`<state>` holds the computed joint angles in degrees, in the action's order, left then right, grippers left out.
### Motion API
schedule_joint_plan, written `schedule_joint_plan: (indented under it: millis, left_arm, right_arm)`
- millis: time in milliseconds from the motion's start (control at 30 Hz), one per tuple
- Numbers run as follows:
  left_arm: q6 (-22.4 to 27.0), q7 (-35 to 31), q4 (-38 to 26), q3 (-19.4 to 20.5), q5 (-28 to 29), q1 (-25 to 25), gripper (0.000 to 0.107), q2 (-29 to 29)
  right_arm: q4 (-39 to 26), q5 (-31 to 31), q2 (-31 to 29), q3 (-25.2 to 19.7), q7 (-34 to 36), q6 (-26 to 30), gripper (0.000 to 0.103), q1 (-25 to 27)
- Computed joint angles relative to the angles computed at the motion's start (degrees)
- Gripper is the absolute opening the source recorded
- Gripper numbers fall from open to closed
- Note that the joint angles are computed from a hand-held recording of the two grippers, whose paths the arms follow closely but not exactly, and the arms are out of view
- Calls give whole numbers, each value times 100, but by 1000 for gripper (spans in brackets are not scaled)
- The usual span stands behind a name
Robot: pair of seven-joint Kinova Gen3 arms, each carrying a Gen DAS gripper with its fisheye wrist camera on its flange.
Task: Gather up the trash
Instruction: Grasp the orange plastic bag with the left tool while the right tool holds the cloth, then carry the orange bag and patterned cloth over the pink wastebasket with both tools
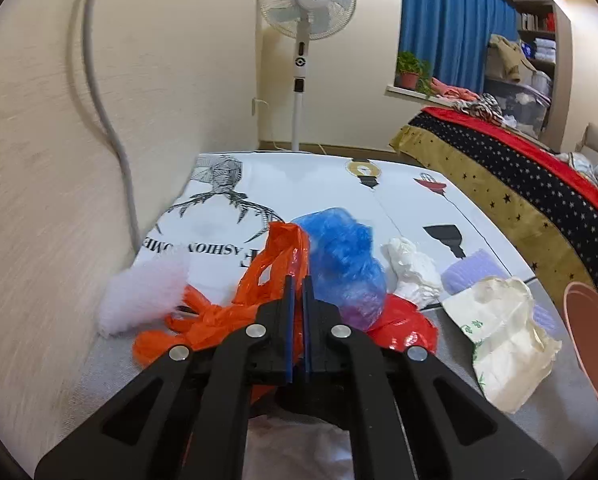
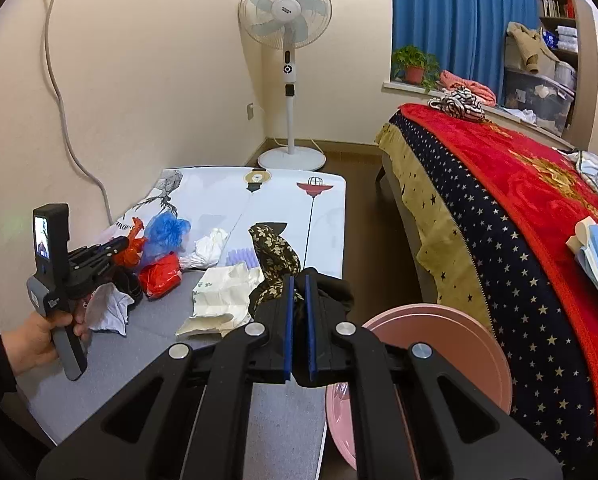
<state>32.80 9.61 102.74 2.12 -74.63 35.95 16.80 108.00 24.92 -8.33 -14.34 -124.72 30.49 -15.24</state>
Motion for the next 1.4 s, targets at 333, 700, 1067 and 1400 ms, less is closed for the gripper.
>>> schedule_joint_plan:
  millis: [333,700,1067,1400]
  left_arm:
    - [140,580,140,157,-459,-77,2,-620]
    - [1141,9,-25,1499,92,-125,2,-1854]
    - [1845,356,-70,2820,365,439,1,-2090]
    - [1932,263,-424,2703,432,1465,1,-1435]
  right_arm:
    - [80,-329,-160,121,388,-197,6,-4]
    - [62,-1680,-980,413,1600,-37,6,-129]
    - [457,-2399,-2684,242,1908,1356,6,246]
    - [695,-2688,-3699,415,2307,1959,6,447]
